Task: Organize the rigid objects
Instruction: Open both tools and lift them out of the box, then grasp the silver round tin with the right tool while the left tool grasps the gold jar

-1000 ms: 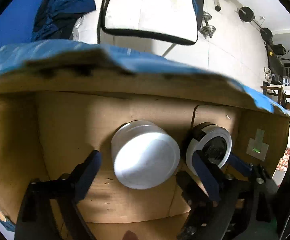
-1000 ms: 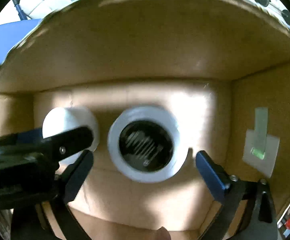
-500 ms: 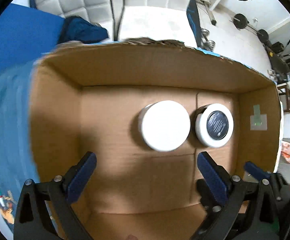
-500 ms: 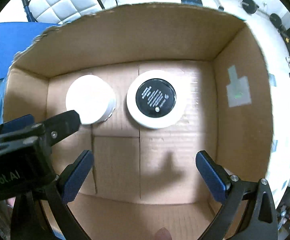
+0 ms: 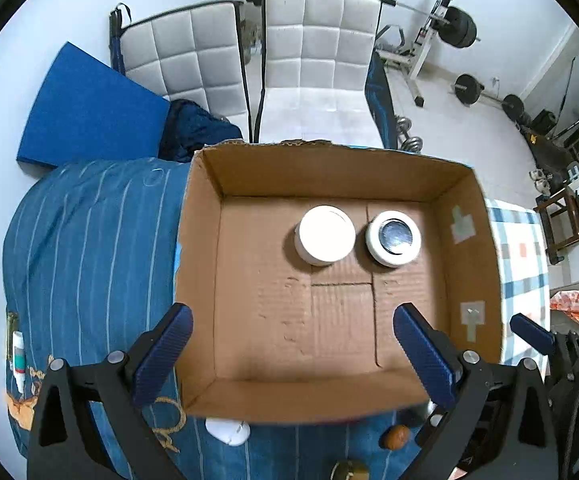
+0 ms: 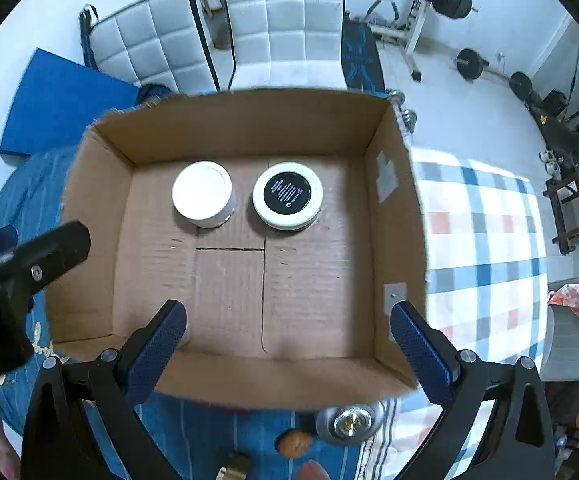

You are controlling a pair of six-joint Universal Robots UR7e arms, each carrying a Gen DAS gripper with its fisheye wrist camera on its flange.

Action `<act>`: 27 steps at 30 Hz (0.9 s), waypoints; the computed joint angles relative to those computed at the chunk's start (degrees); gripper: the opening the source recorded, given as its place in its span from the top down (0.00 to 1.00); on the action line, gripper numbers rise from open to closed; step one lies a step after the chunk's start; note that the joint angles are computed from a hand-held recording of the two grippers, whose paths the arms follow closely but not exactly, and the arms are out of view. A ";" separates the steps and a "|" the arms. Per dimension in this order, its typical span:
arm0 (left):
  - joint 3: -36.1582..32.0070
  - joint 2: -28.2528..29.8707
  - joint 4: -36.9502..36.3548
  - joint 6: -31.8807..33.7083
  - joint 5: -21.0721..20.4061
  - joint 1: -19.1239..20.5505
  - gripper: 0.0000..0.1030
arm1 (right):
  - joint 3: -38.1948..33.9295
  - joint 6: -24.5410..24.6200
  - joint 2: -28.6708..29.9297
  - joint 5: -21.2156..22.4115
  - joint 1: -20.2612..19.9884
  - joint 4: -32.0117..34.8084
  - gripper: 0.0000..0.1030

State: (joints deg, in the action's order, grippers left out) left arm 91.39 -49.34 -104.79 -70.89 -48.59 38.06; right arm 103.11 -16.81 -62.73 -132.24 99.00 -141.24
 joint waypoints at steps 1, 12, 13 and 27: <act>0.80 -0.71 -0.36 -0.40 -0.10 -0.78 0.00 | 0.37 -0.23 -0.62 0.14 0.18 -0.44 0.00; 1.72 -2.05 1.57 -3.47 0.79 -7.54 0.00 | 5.08 -1.04 -11.19 2.46 3.05 1.78 0.00; 1.42 -1.98 2.24 -3.79 0.94 -8.08 0.00 | 5.39 -0.87 -12.25 3.19 3.15 2.40 0.00; 7.62 1.25 -2.44 -6.80 -12.06 -9.10 0.03 | 10.50 0.22 -21.33 3.77 -8.07 15.11 0.00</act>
